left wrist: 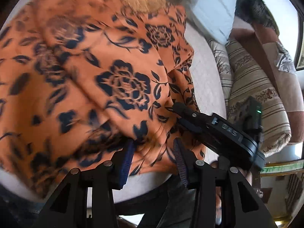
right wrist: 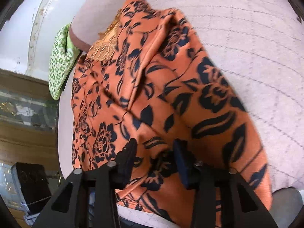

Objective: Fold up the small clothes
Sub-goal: 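Grasp the hem with left tool while right tool grasps it, lift toward collar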

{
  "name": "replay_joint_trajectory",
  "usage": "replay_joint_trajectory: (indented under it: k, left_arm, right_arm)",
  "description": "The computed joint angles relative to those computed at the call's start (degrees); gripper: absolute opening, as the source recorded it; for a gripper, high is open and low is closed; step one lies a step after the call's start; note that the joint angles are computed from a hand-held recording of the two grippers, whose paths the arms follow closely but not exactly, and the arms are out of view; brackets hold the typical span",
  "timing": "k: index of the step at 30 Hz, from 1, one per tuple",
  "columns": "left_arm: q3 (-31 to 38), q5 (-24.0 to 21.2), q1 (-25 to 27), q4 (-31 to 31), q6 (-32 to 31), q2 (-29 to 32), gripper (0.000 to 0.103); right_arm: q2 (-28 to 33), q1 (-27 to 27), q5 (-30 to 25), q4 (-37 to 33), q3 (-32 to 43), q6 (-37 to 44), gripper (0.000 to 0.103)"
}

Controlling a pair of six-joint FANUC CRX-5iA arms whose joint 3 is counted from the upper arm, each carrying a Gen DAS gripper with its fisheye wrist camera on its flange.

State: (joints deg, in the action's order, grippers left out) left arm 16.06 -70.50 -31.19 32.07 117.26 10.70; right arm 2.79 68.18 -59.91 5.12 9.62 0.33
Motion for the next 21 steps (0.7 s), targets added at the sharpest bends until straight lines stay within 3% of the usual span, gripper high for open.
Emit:
replay_joint_trajectory:
  k: [1, 2, 3, 6, 11, 14, 16, 19, 21]
  left_arm:
    - [1.16, -0.79, -0.22, -0.6, 0.68, 1.07, 0.042]
    - [2.4, -2.12, -0.32, -1.23, 1.12, 2.25, 0.038]
    - [3.66, -3.85, -0.43, -2.22, 1.9, 3.14, 0.027]
    - [2.4, -4.66, -0.03, -2.73, 1.33, 1.3, 0.013]
    - [-5.94, -1.33, 2.01, 3.78, -3.52, -4.65, 0.011]
    - [-4.6, -4.22, 1.23, 0.3, -3.97, -3.58, 0.011]
    - [-3.9, -6.52, 1.23, -1.27, -4.04, -3.64, 0.011]
    - [-4.51, -7.13, 3.17, 0.3, -7.45, -6.23, 0.017]
    - [-4.03, -6.9, 6.0, 0.07, -9.86, -8.97, 0.035]
  right_arm:
    - [0.42, -0.39, -0.59, -0.63, 0.55, 0.7, 0.038]
    - [0.99, -0.58, -1.55, -0.97, 1.37, 1.41, 0.028]
    - [1.55, -0.77, -2.41, -1.54, 2.32, 2.51, 0.01]
    - [0.75, 0.4, -2.5, -0.03, 2.83, 2.64, 0.006]
    - [-1.46, 5.6, -5.77, 7.25, 2.97, -1.23, 0.006]
    - [0.39, 5.13, -9.52, 4.48, 3.51, -1.39, 0.006]
    - [0.6, 3.95, -8.25, 0.49, 3.19, -0.19, 0.013]
    - [-1.4, 5.15, -5.04, 3.86, 2.63, 0.1, 0.024]
    - [-2.7, 6.03, -2.64, 8.02, 2.48, 0.36, 0.057]
